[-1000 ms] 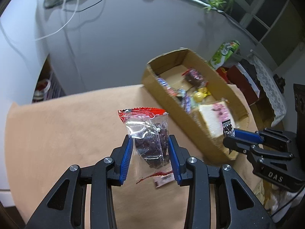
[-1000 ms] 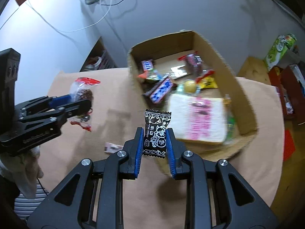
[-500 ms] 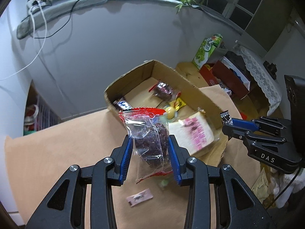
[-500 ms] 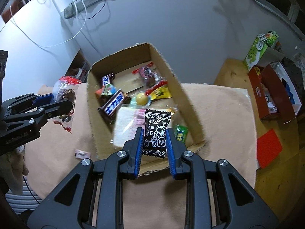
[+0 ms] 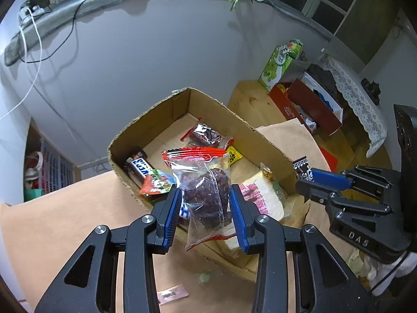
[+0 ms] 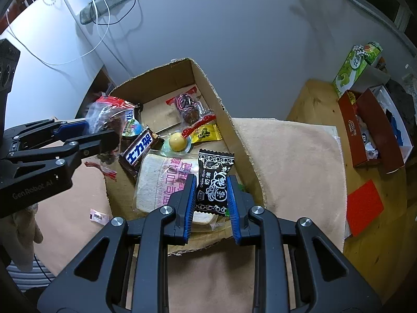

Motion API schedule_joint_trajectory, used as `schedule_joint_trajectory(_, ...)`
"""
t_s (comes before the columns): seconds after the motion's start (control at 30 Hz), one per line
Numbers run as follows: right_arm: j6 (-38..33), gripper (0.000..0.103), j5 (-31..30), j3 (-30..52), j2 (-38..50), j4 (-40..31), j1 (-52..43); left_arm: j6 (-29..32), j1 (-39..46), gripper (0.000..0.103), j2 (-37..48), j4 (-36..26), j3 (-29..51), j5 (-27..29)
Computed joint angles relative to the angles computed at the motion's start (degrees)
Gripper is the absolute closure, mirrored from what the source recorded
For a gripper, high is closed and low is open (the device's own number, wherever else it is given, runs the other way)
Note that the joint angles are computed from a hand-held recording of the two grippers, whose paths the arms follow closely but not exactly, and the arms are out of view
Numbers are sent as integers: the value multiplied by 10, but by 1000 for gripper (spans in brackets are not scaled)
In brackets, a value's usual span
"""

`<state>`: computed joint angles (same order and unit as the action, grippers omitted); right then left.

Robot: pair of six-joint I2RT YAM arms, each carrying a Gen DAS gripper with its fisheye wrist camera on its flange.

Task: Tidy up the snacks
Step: 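Carry both snacks over the box and open both tools to drop them, then move both tools back to the table toward the pink and green candies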

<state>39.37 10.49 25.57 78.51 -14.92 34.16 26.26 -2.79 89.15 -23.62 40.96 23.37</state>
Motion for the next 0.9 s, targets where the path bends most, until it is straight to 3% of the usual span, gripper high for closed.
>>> schedule_joint_trajectory(0.3,-6,77,4,9,26,12,1,-16,-17,66,6,10,2,-13)
schedule_joint_trajectory(0.43,-6,58,13,16,25,3,9,-19,-17,65,7,8,5,-15)
schedule_joint_trajectory(0.9,40,58,29,23,-14,-33,75,33,50,64,-5,-28,15,23)
